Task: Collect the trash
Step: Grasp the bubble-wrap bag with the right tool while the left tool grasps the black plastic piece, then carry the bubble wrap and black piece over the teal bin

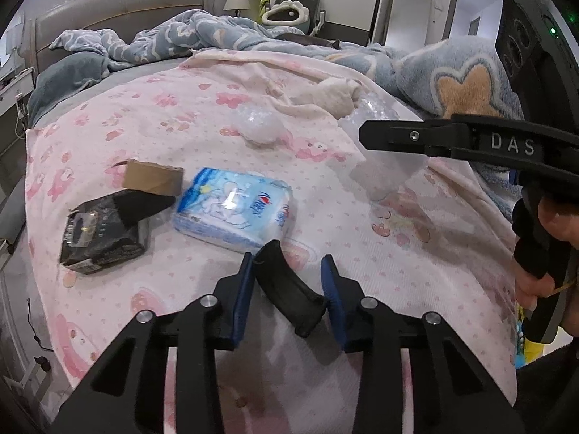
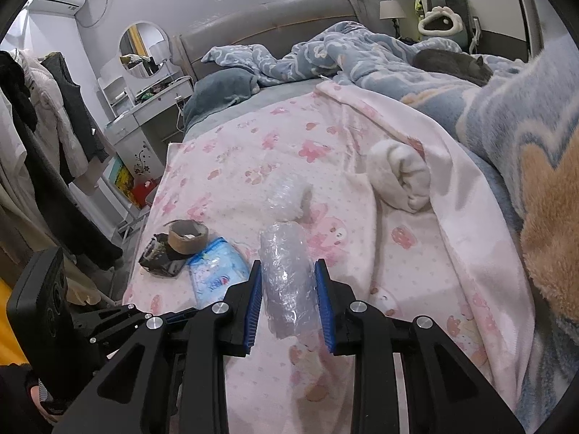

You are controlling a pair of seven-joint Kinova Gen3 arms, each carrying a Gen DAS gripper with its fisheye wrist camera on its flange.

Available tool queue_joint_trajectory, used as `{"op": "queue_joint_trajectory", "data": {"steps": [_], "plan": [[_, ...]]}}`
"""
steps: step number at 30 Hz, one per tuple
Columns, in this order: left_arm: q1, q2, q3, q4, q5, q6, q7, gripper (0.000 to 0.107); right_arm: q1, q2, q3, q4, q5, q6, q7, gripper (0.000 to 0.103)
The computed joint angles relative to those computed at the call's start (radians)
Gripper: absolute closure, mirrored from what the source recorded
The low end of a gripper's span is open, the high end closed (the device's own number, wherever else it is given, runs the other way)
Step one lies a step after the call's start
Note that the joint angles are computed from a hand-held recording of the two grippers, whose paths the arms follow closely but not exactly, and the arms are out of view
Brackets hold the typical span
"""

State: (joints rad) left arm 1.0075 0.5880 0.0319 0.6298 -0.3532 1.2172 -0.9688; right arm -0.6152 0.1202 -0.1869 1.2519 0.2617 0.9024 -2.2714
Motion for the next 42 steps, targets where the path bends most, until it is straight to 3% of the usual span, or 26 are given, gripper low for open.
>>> {"op": "queue_joint_trajectory", "data": {"steps": [12, 27, 42], "plan": [[-0.033, -0.117, 0.014, 0.156, -0.035, -0.046, 0.069, 0.068, -0.076, 0.076, 0.002, -0.121, 0.020, 0.042, 0.005, 0.074], [-0.097, -0.266, 0.071, 0.349, -0.133, -0.040, 0.156, 0.068, -0.185, 0.194, 0.036, -0.301, -0.016, 0.083, 0.041, 0.074], [-0.232, -0.429, 0.164, 0.589, -0.132, -0.019, 0.237, 0.068, -0.312, 0.345, 0.071, -0.535, -0.045, 0.179, 0.097, 0.074]]}}
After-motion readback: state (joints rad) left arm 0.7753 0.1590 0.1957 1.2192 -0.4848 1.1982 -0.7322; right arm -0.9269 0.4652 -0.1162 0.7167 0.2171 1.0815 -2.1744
